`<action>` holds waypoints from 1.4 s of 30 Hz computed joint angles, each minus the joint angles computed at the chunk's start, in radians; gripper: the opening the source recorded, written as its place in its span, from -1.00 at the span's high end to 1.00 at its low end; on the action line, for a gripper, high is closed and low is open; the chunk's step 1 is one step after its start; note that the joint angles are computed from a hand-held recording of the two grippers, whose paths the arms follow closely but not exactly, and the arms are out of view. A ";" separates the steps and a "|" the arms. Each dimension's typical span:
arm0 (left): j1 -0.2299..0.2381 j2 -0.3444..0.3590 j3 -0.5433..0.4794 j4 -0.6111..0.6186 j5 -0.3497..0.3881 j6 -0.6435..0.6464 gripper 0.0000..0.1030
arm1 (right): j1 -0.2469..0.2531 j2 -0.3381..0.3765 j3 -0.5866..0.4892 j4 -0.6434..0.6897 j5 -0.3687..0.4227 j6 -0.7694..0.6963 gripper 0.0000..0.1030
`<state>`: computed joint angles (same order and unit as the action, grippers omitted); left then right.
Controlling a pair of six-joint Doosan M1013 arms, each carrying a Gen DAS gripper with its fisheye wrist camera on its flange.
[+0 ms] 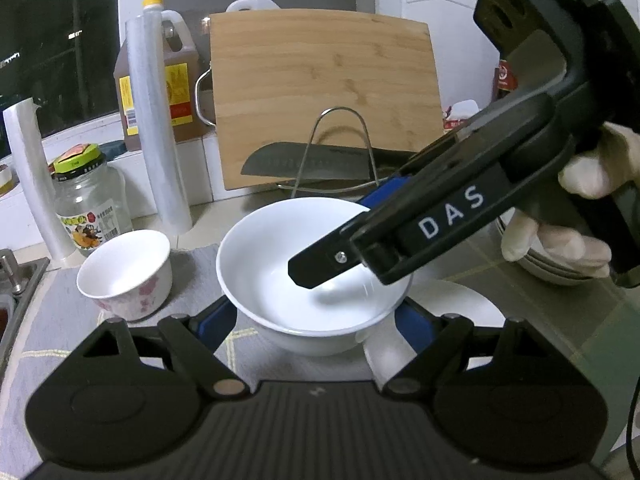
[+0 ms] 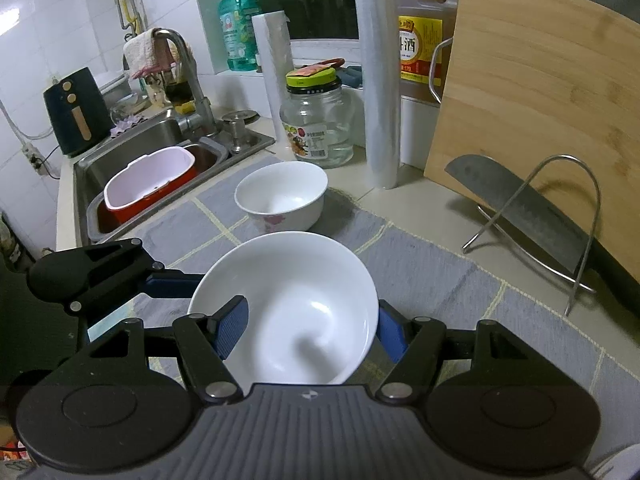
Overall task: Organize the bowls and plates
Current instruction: 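Carry the plain white bowl with the right gripper over the stacked bowl, then lower the white bowl into the stacked bowl and open the right gripper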
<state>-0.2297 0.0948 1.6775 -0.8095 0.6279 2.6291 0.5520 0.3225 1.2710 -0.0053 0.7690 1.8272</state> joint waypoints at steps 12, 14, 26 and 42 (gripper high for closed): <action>-0.028 -0.038 0.033 0.014 -0.010 -0.019 -0.66 | 0.009 -0.056 0.066 -0.029 -0.015 0.036 -0.43; -0.032 -0.042 0.039 0.009 -0.006 -0.021 -0.66 | 0.010 -0.063 0.077 -0.038 -0.015 0.049 -0.43; -0.056 -0.056 0.059 0.001 0.015 -0.021 -0.66 | 0.017 -0.100 0.122 -0.082 0.013 0.095 -0.43; -0.073 -0.059 0.070 0.058 0.040 -0.082 -0.66 | 0.017 -0.107 0.149 -0.057 0.053 0.087 -0.43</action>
<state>-0.3023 0.0355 1.7477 -0.7518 0.6683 2.5474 0.5687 0.2153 1.4198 -0.0622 0.8223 1.9139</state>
